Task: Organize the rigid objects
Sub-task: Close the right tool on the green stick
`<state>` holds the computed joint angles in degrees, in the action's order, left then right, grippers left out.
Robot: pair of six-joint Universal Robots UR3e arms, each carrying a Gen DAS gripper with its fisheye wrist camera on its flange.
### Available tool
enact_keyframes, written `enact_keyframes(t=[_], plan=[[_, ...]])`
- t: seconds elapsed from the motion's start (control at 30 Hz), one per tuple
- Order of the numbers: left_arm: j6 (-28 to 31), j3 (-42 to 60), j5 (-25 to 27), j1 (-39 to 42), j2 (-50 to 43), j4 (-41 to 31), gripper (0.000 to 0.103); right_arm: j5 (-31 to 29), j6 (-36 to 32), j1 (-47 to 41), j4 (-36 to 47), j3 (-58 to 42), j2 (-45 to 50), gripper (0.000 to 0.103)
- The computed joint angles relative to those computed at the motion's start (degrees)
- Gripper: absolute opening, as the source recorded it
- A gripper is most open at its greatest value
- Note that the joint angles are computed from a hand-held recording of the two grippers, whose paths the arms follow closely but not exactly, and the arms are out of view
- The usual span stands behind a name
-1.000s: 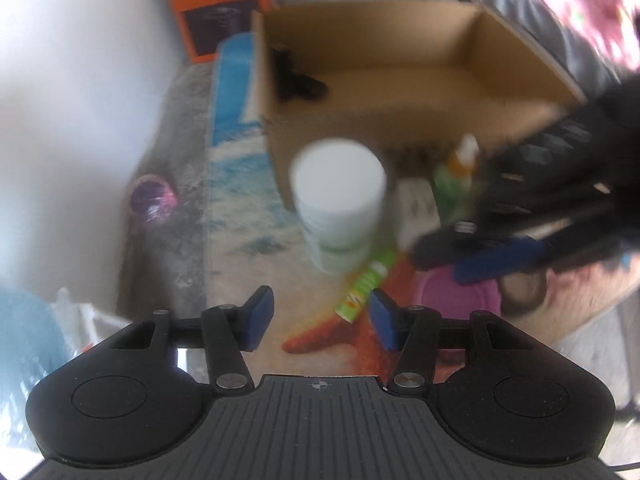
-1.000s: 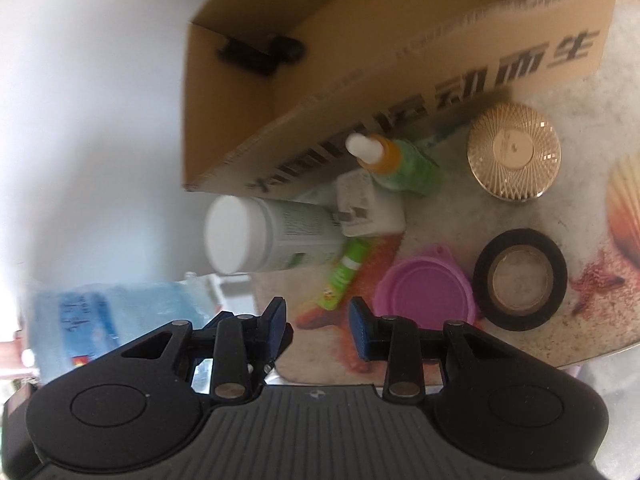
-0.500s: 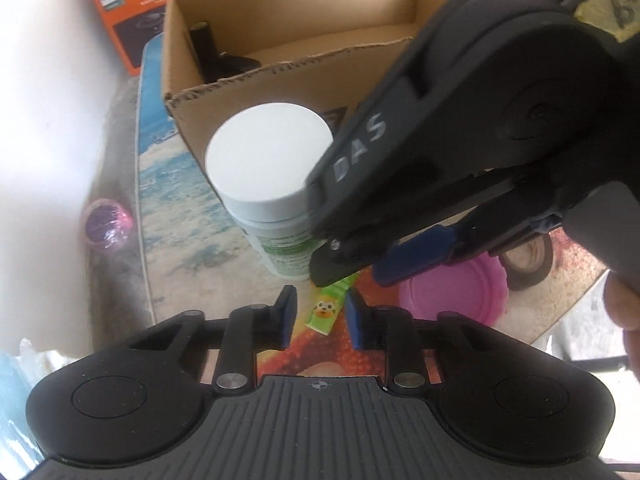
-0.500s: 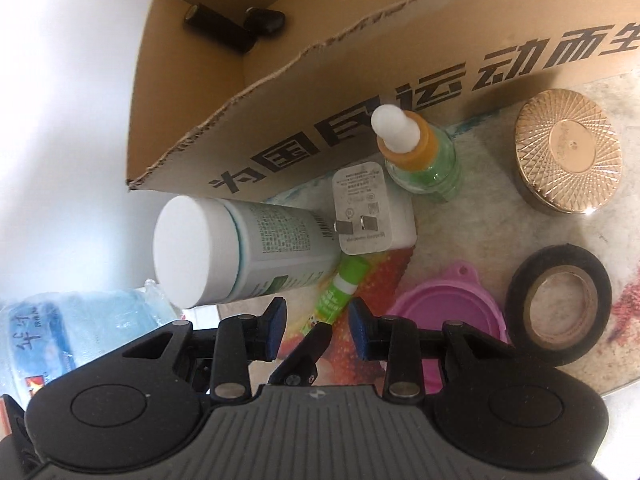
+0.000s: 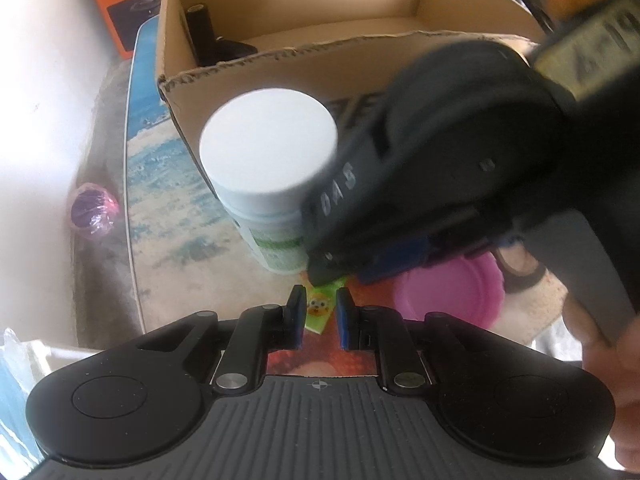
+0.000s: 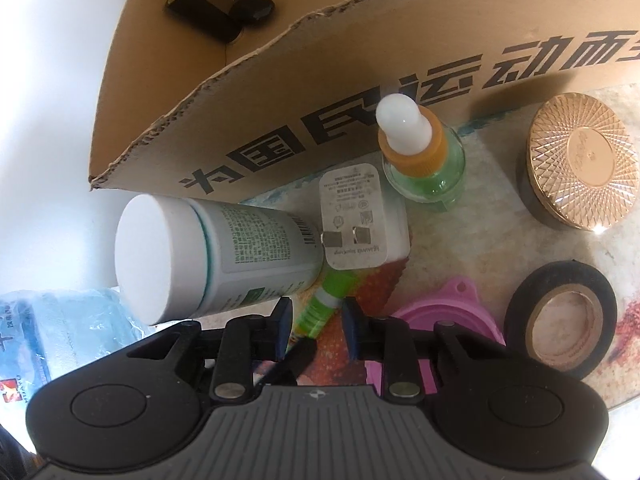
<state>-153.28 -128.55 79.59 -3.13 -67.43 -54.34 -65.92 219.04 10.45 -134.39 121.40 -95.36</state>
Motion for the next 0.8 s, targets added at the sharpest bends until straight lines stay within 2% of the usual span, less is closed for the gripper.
enact_keyframes(t=[0.23, 0.37, 0.53, 0.8], plan=[[-0.76, 1.08, 1.28, -2.78, -4.1, 2.54, 0.016, 0.52, -0.05, -0.43, -0.85, 0.01, 0.78, 0.021], [-1.6, 0.5, 1.59, -3.33, -4.13, 4.1, 0.016, 0.67, 0.94, -0.39, -4.78, 1.76, 1.82, 0.02], [-0.67, -0.04, 1.13, -2.42, -0.77, 1.29, 0.015, 2.6, 0.31, -1.9, -5.82, 3.62, 1.06, 0.018], [-1.82, -0.11, 1.05, -1.31, 5.2, -4.1, 0.015, 6.37, -3.71, -5.09, -2.87, 9.94, -7.48, 0.018]])
